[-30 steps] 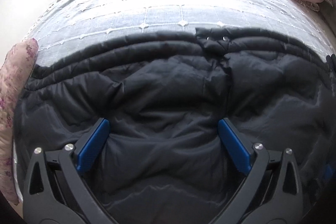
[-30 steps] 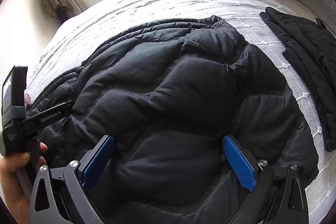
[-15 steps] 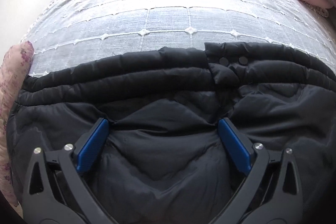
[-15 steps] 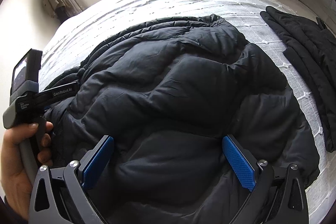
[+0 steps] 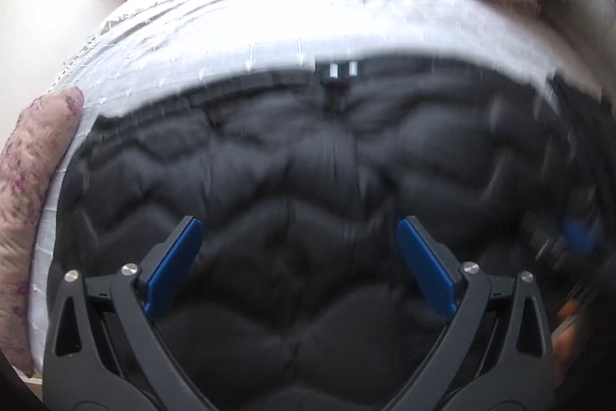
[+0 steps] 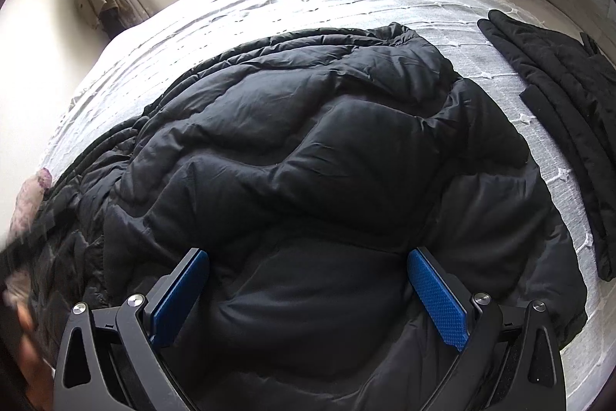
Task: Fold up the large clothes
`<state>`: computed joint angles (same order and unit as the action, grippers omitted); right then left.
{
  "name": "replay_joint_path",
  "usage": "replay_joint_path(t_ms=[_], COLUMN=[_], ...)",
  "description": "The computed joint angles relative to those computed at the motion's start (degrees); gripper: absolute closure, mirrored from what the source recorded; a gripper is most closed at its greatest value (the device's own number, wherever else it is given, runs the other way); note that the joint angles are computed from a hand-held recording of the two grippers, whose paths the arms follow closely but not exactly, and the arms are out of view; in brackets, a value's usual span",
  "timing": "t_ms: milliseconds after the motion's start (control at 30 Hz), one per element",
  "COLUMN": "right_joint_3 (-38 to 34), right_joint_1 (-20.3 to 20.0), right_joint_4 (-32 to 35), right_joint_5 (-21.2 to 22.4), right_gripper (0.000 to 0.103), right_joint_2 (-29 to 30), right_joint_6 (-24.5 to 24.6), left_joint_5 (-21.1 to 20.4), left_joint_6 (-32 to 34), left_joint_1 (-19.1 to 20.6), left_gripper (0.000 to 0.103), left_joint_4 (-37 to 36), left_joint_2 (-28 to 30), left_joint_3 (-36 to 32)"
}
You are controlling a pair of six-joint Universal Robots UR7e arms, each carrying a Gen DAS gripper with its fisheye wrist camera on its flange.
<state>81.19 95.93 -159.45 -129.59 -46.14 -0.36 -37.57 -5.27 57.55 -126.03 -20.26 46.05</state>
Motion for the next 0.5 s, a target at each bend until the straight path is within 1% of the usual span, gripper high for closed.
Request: replay_joint_path(t_ms=[33,67,100,133,200,233,300,367,467,500], right_joint_3=[0.0,0.0,-0.1,-0.3,-0.7,-0.9,-1.1,-1.1,-1.0,-1.0], right_joint_1=[-0.1,-0.2,-0.2,-0.3,-0.3,-0.2,-0.2,-0.3,-0.4,-0.4], right_joint_4=[0.1,0.1,0.0,0.0,0.1,0.0,-0.5,-0.3,-0.3,-0.2], right_joint_5=[0.2,0.3,0.4,0.5,-0.1,-0.8,-1.2,-0.8,-0.3,-0.3], right_gripper=[0.000,0.000,0.000,0.000,0.000,0.000,0.000,0.000,0.000,0.000], right_joint_2=[-0.1,-0.1,0.0,0.1,0.6,0.9,1.3,1.2,0.9,1.0], right_joint_6=[0.0,0.1,0.0,-0.2,-0.9,-1.5,-2.2,-1.8,-1.5,-1.5], left_joint_5=[0.8,1.4,2.1,2.9,3.1,3.4,3.8,3.7,0.4,0.1], left_joint_6=[-0.4,0.4,2.6,3.0,-0.3,-1.5,-0.6,0.9,2.2,2.1], left_joint_1=[0.4,0.6,0.6,0.6,0.3,0.0,-0.9,-1.9,-3.3,-3.6], left_gripper=[0.001,0.000,0.000,0.000,0.000,0.000,0.001,0.001,0.001,0.001], left_joint_4=[1.9,1.3,-1.6,-2.1,1.6,2.3,-0.4,-5.4,-11.4,-12.3], left_joint_2=[0.6,0.9,1.1,1.2,0.9,0.1,-2.3,-5.8,-11.4,-12.5], left_joint_3=[0.1,0.6,1.8,2.1,1.2,1.9,6.2,12.5,23.0,25.6])
